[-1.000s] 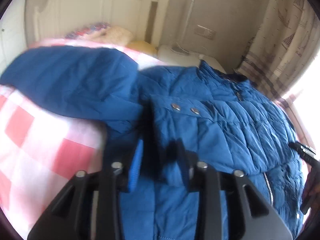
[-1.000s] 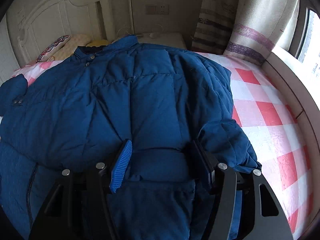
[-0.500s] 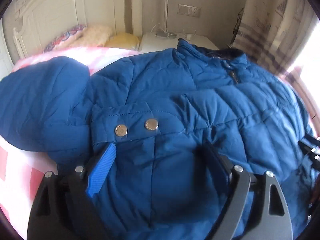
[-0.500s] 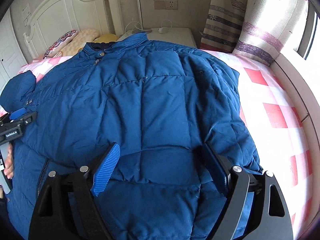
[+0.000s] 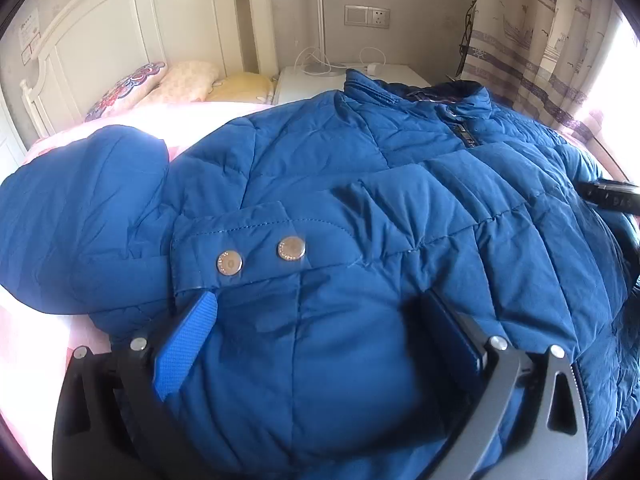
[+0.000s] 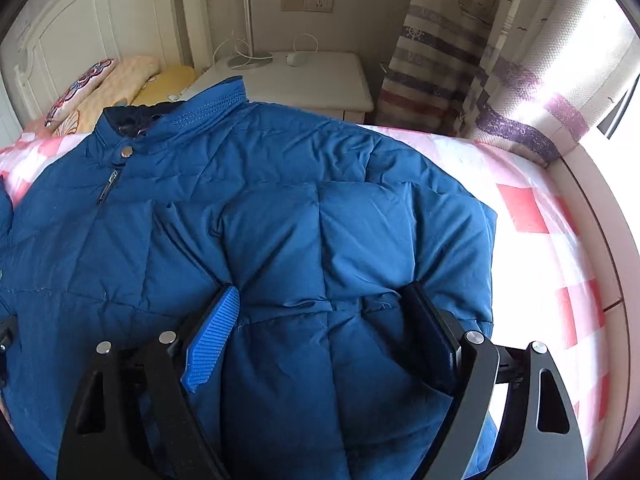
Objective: Fold large clothes
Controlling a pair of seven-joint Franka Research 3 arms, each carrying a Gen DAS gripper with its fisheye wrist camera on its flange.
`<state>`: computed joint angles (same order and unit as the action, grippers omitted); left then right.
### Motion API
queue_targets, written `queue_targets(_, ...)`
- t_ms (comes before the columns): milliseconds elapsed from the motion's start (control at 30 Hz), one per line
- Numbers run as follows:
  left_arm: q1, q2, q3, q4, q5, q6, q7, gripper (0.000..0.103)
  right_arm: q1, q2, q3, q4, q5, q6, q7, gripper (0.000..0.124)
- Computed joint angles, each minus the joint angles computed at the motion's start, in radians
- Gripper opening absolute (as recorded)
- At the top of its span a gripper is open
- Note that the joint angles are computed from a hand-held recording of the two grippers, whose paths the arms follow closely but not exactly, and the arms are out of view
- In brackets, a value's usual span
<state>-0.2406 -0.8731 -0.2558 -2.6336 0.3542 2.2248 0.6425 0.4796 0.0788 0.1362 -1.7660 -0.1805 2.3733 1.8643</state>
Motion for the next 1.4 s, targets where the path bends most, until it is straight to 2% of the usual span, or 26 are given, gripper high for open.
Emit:
queue_targets(67,-0.001,0.000,0.000,0.000,0.000,-0.001,-0.001,0.101,0.002,-0.006,-0.001,0.012,-0.010,-0.004,0.018,0.079)
queue_targets(167,-0.001,0.002,0.001,0.000,0.001,-0.001,0.000,0.101,0.007,-0.017,0.003,0.013,-0.041,0.068,0.078,0.080)
queue_targets(233,-0.002,0.001,0.001,0.000,0.001,-0.001,-0.001,0.101,0.018,0.005,0.013,0.039,-0.048,0.082,0.070,0.080)
queue_targets(267,-0.002,0.000,0.001,0.000,0.001,-0.001,0.000,0.101,0.028,0.027,0.020,0.061,-0.049,0.066,0.047,0.081)
queue_targets(333,-0.002,0.000,0.002,-0.001,0.001,-0.001,0.000,0.101,0.061,0.102,0.028,0.144,-0.063,-0.019,-0.008,0.082)
queue_targets(367,-0.002,-0.001,0.003,-0.001,0.000,0.001,0.000,0.101,0.091,0.119,0.015,0.154,-0.137,-0.035,0.019,0.085)
queue_targets(400,-0.002,0.000,0.002,-0.001,0.000,0.001,-0.001,0.101,0.114,0.112,-0.006,0.134,-0.176,-0.010,0.048,0.086)
queue_targets(500,-0.002,-0.001,0.004,-0.004,-0.002,0.008,-0.003,0.101,0.087,0.104,-0.002,0.141,-0.067,-0.028,0.042,0.087)
queue_targets(533,-0.002,-0.001,0.003,-0.004,-0.002,0.006,-0.003,0.101,0.087,0.092,-0.006,0.132,-0.070,-0.021,0.043,0.086)
queue_targets(667,-0.001,-0.001,0.003,-0.003,-0.001,0.006,0.000,0.101,0.079,0.042,-0.035,0.079,-0.204,0.039,0.165,0.087)
queue_targets(700,-0.001,-0.001,0.004,-0.003,-0.001,0.005,0.000,0.101,0.068,0.051,-0.037,0.088,-0.200,0.017,0.181,0.087)
queue_targets(767,0.000,-0.002,0.005,-0.004,-0.002,0.008,0.001,0.101,0.044,0.081,-0.033,0.106,-0.144,-0.033,0.134,0.088)
queue_targets(833,-0.001,-0.001,0.003,-0.003,-0.002,0.006,0.000,0.101,0.023,0.069,-0.029,0.053,-0.089,0.042,0.088,0.089)
queue_targets(933,-0.001,-0.002,0.003,-0.004,-0.002,0.006,0.000,0.101,0.014,0.073,-0.026,0.062,-0.044,0.029,0.062,0.090)
queue_targets(1000,-0.001,-0.002,0.004,-0.004,-0.002,0.006,0.001,0.101,0.005,0.088,-0.025,0.105,0.005,-0.021,0.031,0.090)
queue_targets(1033,0.000,-0.002,0.005,-0.004,-0.002,0.008,0.001,0.101,0.004,0.086,-0.031,0.116,0.005,-0.028,0.045,0.090)
queue_targets(1100,0.000,-0.002,0.004,-0.004,-0.002,0.006,0.001,0.101,0.011,0.056,-0.055,0.071,-0.083,0.051,0.159,0.090)
queue_targets(1133,0.000,-0.002,0.004,-0.004,-0.002,0.006,0.001,0.101,0.015,0.059,-0.063,0.069,-0.137,0.042,0.222,0.090)
queue_targets(1167,0.000,-0.002,0.004,-0.004,-0.002,0.007,0.002,0.101,0.012,0.080,-0.061,0.087,-0.137,-0.006,0.229,0.093)
queue_targets(1233,0.000,-0.001,0.004,-0.003,-0.002,0.005,0.003,0.101,-0.011,0.088,-0.052,0.066,-0.050,0.020,0.196,0.097)
queue_targets(1300,0.001,0.002,0.002,0.000,0.000,0.002,0.003,0.101,-0.010,0.095,-0.052,0.086,-0.047,-0.011,0.202,0.097)
queue_targets(1367,0.001,0.001,0.003,-0.001,-0.001,0.003,0.002,0.101,0.038,0.079,-0.067,0.096,-0.218,-0.056,0.316,0.097)
queue_targets(1400,0.001,0.002,0.002,0.000,0.000,0.002,0.002,0.101,0.059,0.042,-0.072,0.058,-0.274,-0.017,0.371,0.097)
